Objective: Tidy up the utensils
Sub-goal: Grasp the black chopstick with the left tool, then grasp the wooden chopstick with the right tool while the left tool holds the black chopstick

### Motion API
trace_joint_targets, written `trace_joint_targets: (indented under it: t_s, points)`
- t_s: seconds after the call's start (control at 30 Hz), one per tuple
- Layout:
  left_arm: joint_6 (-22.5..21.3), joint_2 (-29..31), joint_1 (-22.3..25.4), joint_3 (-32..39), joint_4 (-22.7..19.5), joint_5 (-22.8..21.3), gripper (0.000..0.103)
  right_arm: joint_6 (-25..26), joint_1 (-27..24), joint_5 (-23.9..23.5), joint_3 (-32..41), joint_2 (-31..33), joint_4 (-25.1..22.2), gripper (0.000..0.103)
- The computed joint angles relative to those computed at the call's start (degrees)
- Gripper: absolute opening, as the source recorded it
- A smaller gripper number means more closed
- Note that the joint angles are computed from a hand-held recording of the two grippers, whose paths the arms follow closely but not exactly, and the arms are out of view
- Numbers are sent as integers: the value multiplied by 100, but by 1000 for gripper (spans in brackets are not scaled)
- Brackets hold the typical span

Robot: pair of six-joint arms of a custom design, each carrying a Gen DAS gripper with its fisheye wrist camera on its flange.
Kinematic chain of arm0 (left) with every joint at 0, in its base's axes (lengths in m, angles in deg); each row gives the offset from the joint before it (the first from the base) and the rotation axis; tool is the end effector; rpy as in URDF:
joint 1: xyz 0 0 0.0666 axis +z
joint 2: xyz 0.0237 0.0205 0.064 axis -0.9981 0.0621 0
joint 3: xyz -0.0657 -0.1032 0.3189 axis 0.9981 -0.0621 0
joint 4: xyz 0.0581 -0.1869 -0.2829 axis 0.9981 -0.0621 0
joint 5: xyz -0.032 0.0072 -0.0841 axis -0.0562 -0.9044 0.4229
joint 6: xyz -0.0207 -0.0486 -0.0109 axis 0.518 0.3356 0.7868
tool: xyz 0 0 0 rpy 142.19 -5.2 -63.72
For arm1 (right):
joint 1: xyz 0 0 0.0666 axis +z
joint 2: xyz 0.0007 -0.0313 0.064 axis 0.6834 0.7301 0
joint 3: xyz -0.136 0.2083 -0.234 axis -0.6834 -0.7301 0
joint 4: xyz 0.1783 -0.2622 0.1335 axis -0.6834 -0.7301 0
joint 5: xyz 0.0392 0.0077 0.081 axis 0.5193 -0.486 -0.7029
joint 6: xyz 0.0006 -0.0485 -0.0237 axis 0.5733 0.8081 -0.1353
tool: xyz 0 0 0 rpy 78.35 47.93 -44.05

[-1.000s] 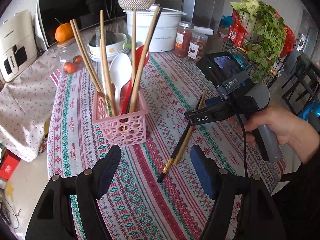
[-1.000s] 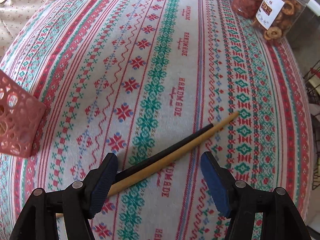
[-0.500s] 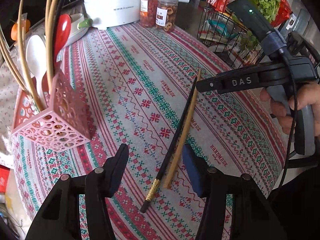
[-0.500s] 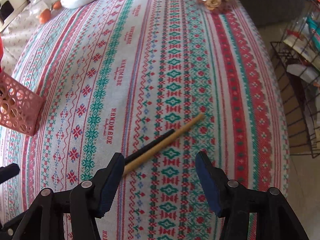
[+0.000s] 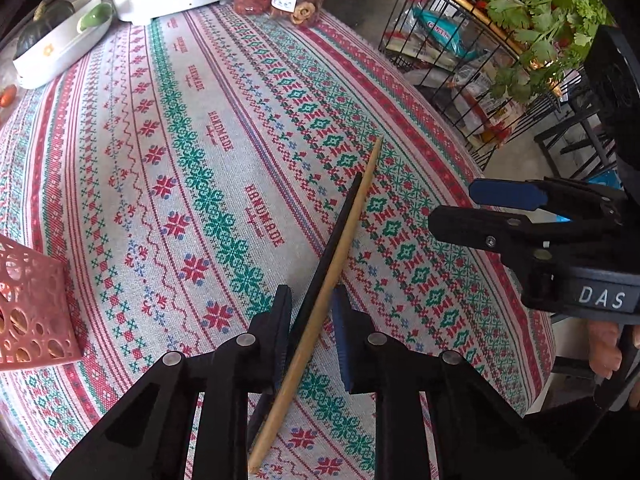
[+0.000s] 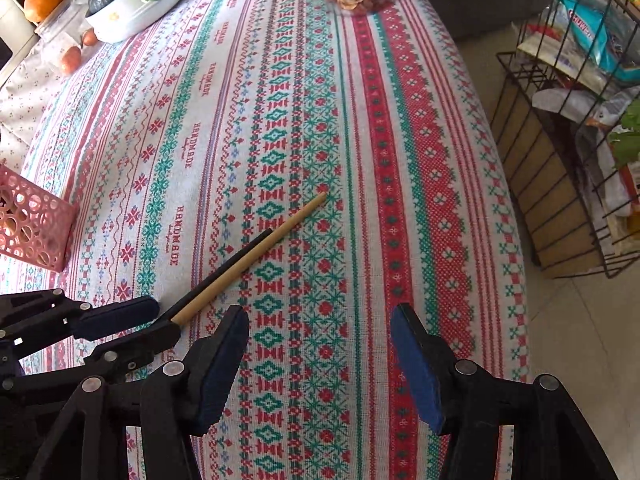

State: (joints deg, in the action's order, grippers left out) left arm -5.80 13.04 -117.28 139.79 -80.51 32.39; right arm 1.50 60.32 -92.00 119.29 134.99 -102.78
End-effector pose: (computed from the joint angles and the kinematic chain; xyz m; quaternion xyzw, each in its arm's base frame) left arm 0.3124 -0.1890 0.3859 0.0200 0.9824 -0.1115 0.1483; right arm 0.3727 0.1234 0.4076 -0.2041 0.9616 0.1268 0.1328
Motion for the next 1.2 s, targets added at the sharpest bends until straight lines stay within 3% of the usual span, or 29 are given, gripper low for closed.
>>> trace_joint_targets:
  t_s: [0.3, 0.4, 0.57, 0.9, 0.97, 1.2]
  points:
    - [297, 106, 157, 134, 197, 158, 21, -4, -177, -44, -46, -58, -47, 64]
    - [236, 174, 141, 197, -16, 34, 21, -34, -180, -60, -32, -49, -51, 64]
    - [254, 287, 146, 274, -23, -17, 21, -114, -131, -64, -24, -40, -72, 64]
    - [188, 1086, 90, 1040, -117, -305, 20, -278, -171, -36, -25, 25, -74, 64]
    - [232, 1149, 109, 1092, -110, -409, 7, -328, -183, -61, -5, 54, -71, 64]
    - [404, 439, 240, 506, 248, -406, 6, -524, -114, -163, 160, 250, -24, 64]
